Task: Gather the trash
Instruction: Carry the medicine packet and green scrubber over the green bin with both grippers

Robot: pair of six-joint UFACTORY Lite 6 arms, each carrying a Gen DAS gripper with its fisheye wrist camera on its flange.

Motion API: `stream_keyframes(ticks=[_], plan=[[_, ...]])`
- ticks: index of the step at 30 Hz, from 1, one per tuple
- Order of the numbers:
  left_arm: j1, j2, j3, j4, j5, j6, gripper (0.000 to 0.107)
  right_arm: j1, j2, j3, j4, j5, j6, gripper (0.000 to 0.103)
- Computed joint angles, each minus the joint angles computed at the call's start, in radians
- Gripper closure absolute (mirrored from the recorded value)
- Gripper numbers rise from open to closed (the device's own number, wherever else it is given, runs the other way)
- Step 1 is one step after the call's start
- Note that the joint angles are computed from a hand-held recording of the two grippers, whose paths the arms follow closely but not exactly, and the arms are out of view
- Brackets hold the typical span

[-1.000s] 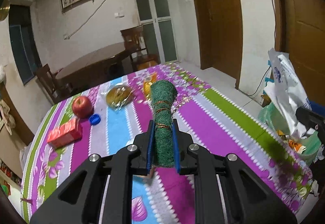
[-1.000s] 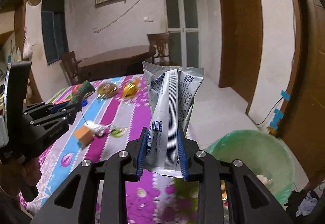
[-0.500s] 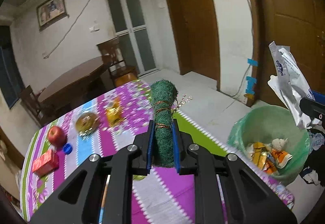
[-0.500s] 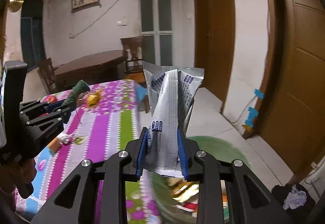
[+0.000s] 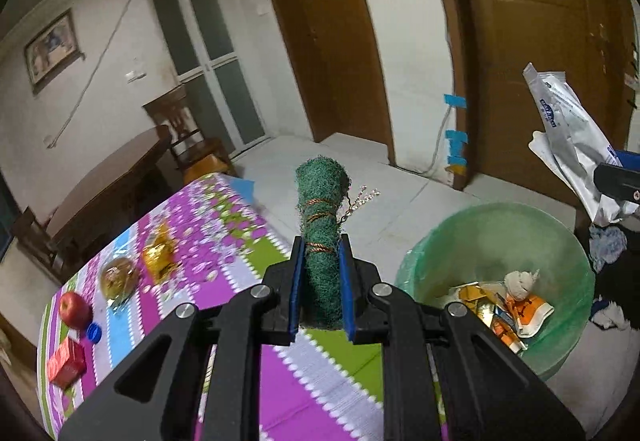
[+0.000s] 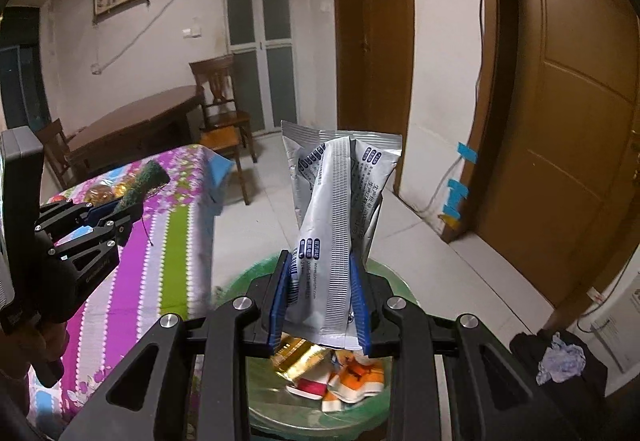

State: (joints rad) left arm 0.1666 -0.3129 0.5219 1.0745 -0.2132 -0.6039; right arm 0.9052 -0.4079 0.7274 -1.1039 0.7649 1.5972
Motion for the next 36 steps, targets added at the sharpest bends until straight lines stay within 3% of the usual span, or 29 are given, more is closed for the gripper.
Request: stream_keyframes(ticks=[4,7,11,15,19,29,36], plan=[[-0.085,0.066,0.044,-0.009,0.026,0.004,0.092,-0.072,0.005,0.0,0.053,-0.045,-0.062,0.073],[-0.133,0.13,0.087,0.139,0.024,-0.141,0.092,-0.137,-0.009,-0.013,0.108,-0.083,-0.127,0.073],[-0.191,0.197,0.129,0.127,0.038,-0.132,0.092,-0.251,-0.029,-0.038,0.203,-0.16,-0.241,0.073],[-0.222,0.266,0.177,0.242,0.038,-0.25,0.092,-0.305,-0.048,-0.068,0.282,-0.2,-0.305,0.073],[-0.265,0.317,0.192,0.208,0.045,-0.196,0.092,-0.367,-0.021,-0.079,0.375,-0.259,-0.392,0.073],[-0.256,0.422,0.219,0.536,-0.02,-0.455,0.092,-0.44,0.09,-0.081,0.561,-0.385,-0.571,0.073],[-0.271,0.432,0.211,0.49,0.001,-0.405,0.092,-0.469,0.135,-0.091,0.676,-0.434,-0.681,0.073]])
